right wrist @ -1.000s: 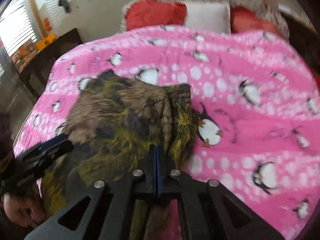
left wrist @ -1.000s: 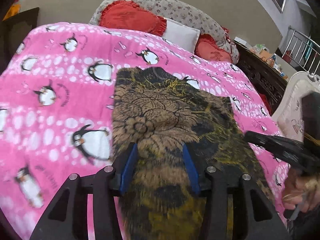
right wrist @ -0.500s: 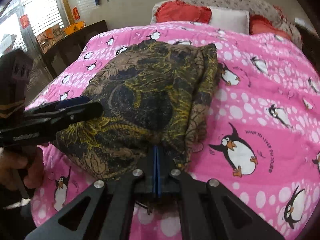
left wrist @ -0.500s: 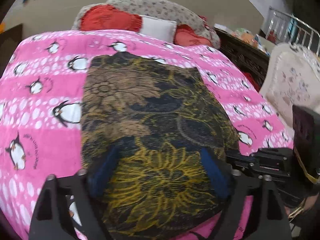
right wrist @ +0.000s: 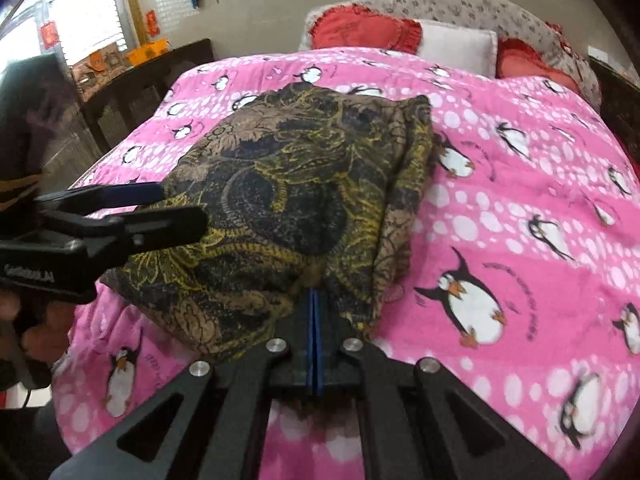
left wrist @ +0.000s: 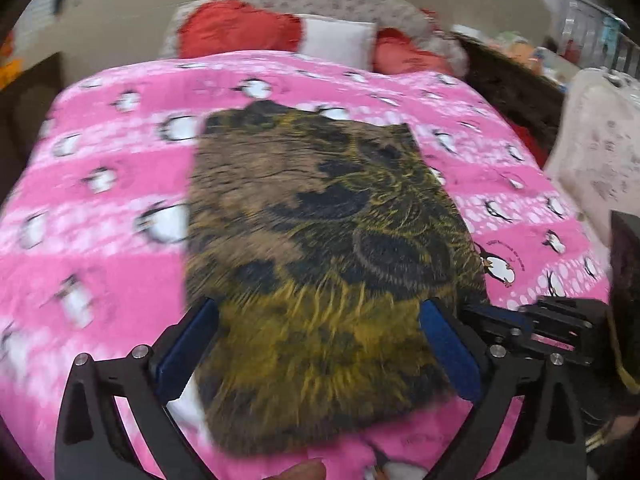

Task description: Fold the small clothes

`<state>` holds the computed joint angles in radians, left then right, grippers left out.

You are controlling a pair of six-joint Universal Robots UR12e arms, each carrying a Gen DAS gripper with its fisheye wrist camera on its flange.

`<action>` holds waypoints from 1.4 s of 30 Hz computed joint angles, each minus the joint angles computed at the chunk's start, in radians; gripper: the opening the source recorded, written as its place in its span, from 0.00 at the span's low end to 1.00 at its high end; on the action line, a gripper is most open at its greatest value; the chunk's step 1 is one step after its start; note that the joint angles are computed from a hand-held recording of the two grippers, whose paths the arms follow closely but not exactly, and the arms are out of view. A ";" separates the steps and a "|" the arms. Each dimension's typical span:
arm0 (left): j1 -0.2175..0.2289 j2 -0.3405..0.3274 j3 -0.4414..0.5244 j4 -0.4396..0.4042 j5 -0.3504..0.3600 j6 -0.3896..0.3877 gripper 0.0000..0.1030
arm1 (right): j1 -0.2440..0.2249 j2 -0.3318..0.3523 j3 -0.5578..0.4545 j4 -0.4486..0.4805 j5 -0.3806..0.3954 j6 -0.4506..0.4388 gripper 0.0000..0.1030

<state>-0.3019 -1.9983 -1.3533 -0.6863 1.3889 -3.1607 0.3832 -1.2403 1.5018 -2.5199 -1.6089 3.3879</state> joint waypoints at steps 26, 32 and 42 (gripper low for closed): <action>-0.069 0.145 -0.115 -0.034 0.208 -0.103 0.83 | 0.127 -0.153 0.059 0.116 -0.315 0.231 0.65; -0.075 0.167 -0.136 -0.004 0.222 -0.100 0.83 | 0.144 -0.167 0.066 0.098 -0.341 0.231 0.65; -0.088 0.219 -0.180 0.064 0.247 -0.089 0.83 | 0.180 -0.192 0.071 0.067 -0.405 0.229 0.67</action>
<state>-0.3899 -1.7796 -1.5333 -0.6226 1.6357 -3.2497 0.5637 -1.4326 1.5727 -2.4532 -2.0135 3.6165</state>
